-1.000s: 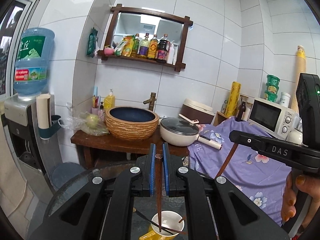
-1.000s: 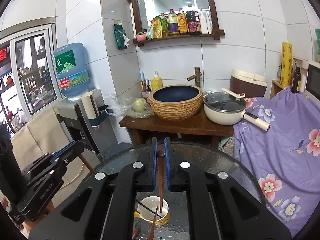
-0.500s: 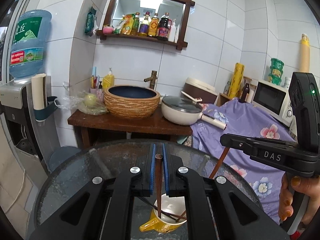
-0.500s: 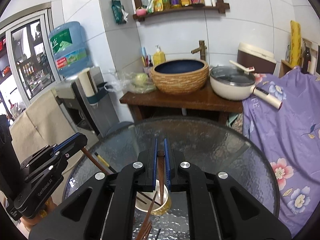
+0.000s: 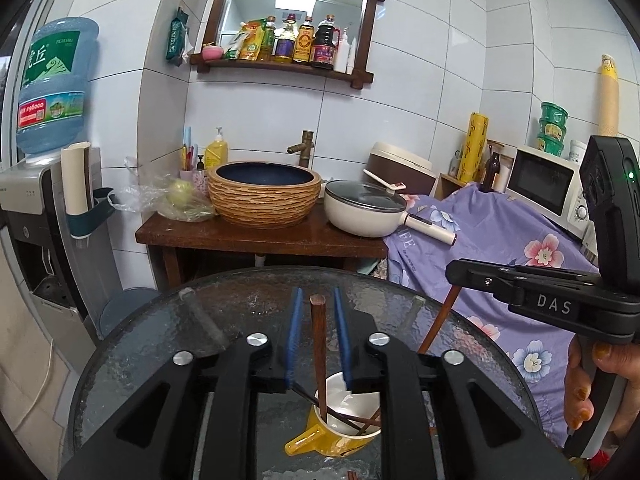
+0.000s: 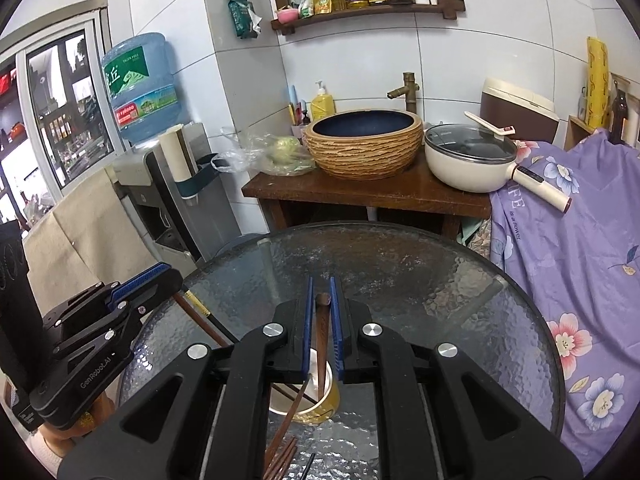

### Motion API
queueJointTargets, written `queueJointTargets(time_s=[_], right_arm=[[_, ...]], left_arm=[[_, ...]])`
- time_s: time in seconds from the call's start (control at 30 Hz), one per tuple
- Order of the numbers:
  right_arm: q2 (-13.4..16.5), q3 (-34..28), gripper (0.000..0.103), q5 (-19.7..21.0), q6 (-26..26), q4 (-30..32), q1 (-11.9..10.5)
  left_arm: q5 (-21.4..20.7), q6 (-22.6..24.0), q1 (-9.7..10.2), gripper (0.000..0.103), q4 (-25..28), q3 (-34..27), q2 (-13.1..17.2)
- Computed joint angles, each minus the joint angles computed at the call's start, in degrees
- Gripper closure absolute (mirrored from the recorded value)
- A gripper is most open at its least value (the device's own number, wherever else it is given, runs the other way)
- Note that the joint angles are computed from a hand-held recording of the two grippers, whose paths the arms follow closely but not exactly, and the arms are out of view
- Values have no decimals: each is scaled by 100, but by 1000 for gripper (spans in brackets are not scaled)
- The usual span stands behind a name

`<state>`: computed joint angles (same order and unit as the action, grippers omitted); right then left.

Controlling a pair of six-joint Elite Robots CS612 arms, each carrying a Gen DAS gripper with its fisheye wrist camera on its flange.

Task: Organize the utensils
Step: 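Open both tools, releasing the chopsticks inside the mug, then move both tools back over the remaining chopsticks on the table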

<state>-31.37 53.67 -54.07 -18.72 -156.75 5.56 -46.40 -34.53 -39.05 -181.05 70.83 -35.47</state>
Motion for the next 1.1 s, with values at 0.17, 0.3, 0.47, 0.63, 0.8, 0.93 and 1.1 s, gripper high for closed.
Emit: queueJointTargets(time_s=[0.17, 0.3, 0.47, 0.63, 0.8, 0.93, 1.1], right_arm=[[-34, 165, 50, 147, 215, -458, -63], [-145, 458, 50, 99, 278, -912, -106], [-466, 1403, 49, -126, 206, -2164, -187], [-805, 2602, 43, -295, -293, -3306, -272], [-982, 3678, 43, -330, -718, -4000, -338], [-992, 4182, 43, -468, -735, -4035, -387], [-976, 4664, 43, -627, -665, -4322, -443]], left_arm=[[216, 245, -70, 55, -222, 139, -24], [456, 385, -149, 42, -409, 294, -57], [801, 430, -321, 16, -777, 683, -135], [1124, 436, -568, 7, -829, 1142, -236], [1491, 207, -911, 7, -726, 1522, -198], [1540, -486, -1078, 7, -159, 1732, -169], [1255, -1325, -1179, 13, 382, 1979, -233]])
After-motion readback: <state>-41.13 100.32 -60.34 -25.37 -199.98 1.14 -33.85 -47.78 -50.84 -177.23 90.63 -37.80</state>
